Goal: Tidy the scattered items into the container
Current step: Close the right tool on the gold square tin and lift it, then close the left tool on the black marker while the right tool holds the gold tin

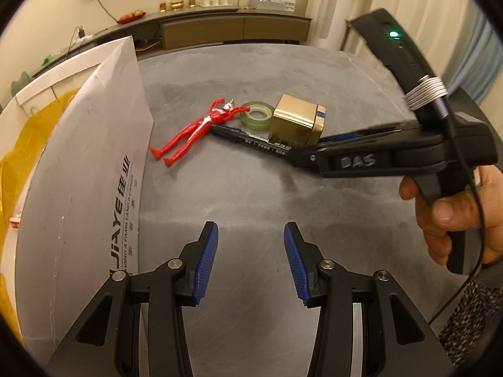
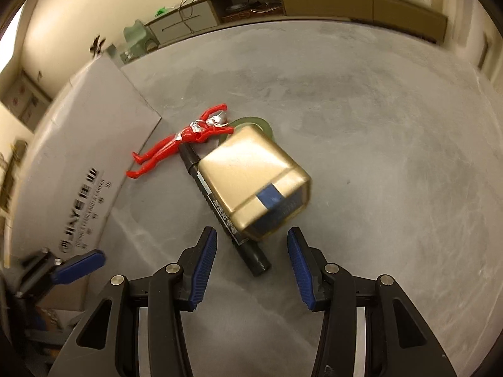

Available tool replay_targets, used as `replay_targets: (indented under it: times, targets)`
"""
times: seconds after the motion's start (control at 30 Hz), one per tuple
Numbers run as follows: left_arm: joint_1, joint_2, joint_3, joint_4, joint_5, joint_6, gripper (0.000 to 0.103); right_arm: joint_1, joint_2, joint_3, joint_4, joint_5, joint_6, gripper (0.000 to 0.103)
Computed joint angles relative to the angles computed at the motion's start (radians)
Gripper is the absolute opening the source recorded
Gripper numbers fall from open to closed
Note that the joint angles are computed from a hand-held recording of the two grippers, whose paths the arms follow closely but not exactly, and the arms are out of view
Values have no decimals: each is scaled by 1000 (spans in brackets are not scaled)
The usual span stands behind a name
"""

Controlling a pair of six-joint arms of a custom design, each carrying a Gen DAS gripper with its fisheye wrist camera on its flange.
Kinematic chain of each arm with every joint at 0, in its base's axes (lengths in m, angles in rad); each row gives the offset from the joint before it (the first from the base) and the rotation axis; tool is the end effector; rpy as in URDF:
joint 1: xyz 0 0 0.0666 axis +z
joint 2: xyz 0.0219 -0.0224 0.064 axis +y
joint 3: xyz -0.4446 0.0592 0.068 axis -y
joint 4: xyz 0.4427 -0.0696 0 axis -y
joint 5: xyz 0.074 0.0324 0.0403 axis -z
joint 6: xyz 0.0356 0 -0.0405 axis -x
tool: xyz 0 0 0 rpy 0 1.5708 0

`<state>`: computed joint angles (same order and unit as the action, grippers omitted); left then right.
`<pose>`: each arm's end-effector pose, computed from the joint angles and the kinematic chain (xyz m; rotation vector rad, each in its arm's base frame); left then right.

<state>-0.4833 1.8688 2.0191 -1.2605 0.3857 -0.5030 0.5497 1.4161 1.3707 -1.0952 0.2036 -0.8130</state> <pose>0.6157 -0.3387 0.5060 1.3535 2.2636 -0.5084 0.4372 0.2589 0.4612 0.4107 2.6464 0.1560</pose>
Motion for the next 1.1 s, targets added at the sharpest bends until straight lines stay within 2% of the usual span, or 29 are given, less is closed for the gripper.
replay_targets:
  times: [0.03, 0.13, 0.2, 0.3, 0.37, 0.4, 0.43, 0.47, 0.53, 0.63, 0.73, 0.77, 0.83, 0.87, 0.9, 0.93, 0.97, 1.03, 1.1]
  targets:
    - [1, -2, -3, 5, -1, -4, 46, 8, 15, 17, -20, 20, 21, 34]
    - [8, -6, -9, 17, 4, -1, 46, 28, 37, 41, -45, 25, 48, 21]
    - [12, -5, -5, 13, 16, 4, 46, 38, 28, 32, -20, -47, 37, 18]
    - [18, -3, 2, 6, 36, 11, 46, 52, -10, -12, 73, -200, 4, 20]
    - [20, -5, 2, 8, 45, 16, 46, 54, -27, -23, 88, -218, -3, 31]
    - [20, -5, 0, 12, 46, 19, 46, 51, -34, -18, 70, -179, -8, 44]
    - [18, 0, 5, 11, 47, 28, 46, 46, -41, -12, 53, -127, -5, 52]
    - [17, 6, 10, 10, 48, 37, 46, 41, -50, -8, 43, -77, 1, 54]
    - [15, 18, 21, 7, 51, 55, 46, 25, -62, 0, 25, 1, 6, 67]
    - [10, 56, 66, -24, 79, 104, 48, -11, -63, 13, 17, 59, 48, 79]
    - [3, 95, 123, -73, 149, 134, 52, -48, -25, 35, -3, 64, 99, 80]
    - [-3, 96, 124, -61, 153, 135, 52, -58, -9, 42, -9, 55, 112, 80]
    - [-18, 92, 113, -26, 143, 135, 52, -75, 10, 44, 7, 16, 127, 80]
    - [-27, 87, 98, 1, 105, 138, 52, -79, 12, 40, 14, -4, 129, 79]
    - [-37, 91, 94, 3, 38, 146, 52, -84, 13, 35, 21, -23, 131, 66]
    - [-47, 95, 90, 6, -29, 154, 47, -85, 14, 30, 24, -35, 129, 53]
    - [-45, 79, 55, 55, -40, 167, 47, -83, 12, 25, 20, -35, 118, 53]
    - [-47, 64, 29, 80, -80, 165, 33, -78, 7, 20, 4, -34, 109, 52]
    - [-40, 75, 52, 19, -53, 164, 29, -71, -4, 13, -13, -46, 97, 52]
